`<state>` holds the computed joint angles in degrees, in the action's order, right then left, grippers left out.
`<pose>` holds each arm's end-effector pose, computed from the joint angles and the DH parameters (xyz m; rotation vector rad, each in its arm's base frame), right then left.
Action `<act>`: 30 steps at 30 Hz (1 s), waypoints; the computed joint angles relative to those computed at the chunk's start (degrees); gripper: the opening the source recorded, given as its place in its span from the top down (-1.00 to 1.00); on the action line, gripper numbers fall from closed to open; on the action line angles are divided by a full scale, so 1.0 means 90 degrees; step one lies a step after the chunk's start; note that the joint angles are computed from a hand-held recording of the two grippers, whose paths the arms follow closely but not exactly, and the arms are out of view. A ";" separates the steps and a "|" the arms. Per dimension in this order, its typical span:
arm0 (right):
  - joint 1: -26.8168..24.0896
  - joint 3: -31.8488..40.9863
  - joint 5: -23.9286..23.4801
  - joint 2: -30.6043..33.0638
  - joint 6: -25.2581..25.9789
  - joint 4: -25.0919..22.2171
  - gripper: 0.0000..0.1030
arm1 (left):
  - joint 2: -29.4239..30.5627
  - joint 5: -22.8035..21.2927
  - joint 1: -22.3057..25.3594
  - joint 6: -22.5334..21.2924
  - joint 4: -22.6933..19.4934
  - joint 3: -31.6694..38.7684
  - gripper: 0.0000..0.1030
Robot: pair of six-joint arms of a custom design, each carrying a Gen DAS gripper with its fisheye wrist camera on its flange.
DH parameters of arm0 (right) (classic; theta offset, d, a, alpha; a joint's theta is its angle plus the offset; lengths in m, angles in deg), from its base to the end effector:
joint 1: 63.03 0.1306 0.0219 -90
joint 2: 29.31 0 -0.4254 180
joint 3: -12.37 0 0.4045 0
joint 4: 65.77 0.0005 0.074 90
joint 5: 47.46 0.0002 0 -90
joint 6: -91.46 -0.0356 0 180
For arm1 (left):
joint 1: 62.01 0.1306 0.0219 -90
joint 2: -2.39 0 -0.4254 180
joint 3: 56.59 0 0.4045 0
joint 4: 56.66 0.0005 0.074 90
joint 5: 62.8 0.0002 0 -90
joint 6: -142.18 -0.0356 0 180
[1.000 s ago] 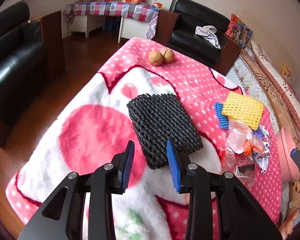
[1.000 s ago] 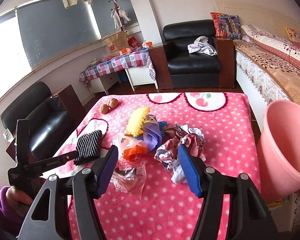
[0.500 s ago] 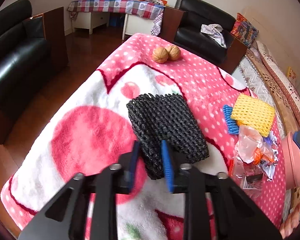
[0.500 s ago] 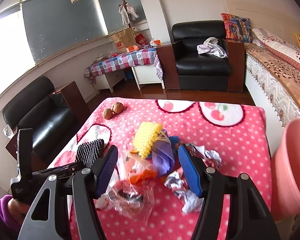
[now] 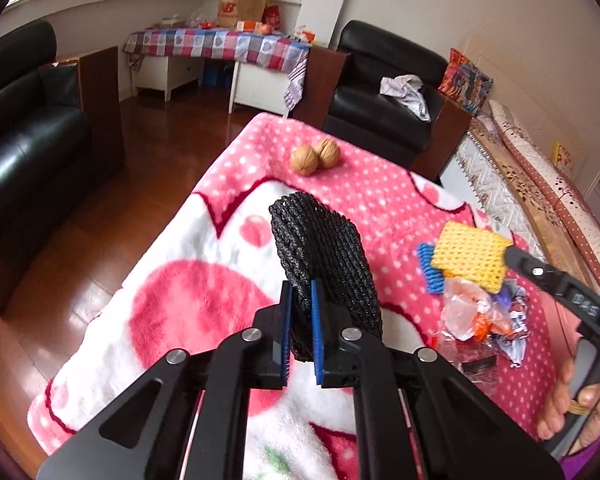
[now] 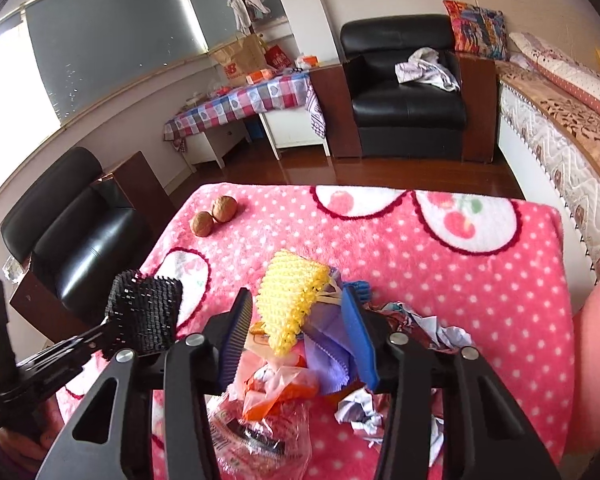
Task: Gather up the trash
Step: 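Grasp the black mesh net with the left tool while the right tool grasps the yellow mesh net, then carry the black and yellow mesh nets over the pink bucket with both tools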
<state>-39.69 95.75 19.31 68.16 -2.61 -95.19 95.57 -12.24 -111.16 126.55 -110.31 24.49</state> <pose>0.4967 0.2291 0.3803 -0.5984 2.2840 0.7090 0.3323 -0.3505 0.3779 -0.6883 2.2495 -0.0461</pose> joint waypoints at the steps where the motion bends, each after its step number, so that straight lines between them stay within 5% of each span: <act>1: 0.0015 0.0025 -0.0003 0.0028 -0.0010 -0.0001 0.26 | 0.0004 -0.0022 -0.0008 -0.0031 0.0008 0.0019 0.85; 3: 0.0034 0.0018 -0.0045 0.0025 -0.0038 0.0035 0.68 | -0.0011 -0.0046 -0.0015 -0.0112 0.0082 0.0034 0.85; 5: 0.0039 -0.0035 -0.0078 -0.0038 -0.0077 0.0115 0.85 | -0.0009 -0.0080 -0.0028 -0.0176 0.0121 0.0068 0.85; 16: -0.0228 -0.0574 -0.0354 -0.0815 -0.0376 0.0624 0.88 | -0.0010 -0.0358 -0.0169 -0.0628 0.0357 0.0312 0.85; 30: -0.0938 -0.1126 -0.0093 -0.1718 -0.0521 0.0717 0.88 | 0.0582 -0.0343 -0.0358 -0.1830 0.1016 0.1198 0.85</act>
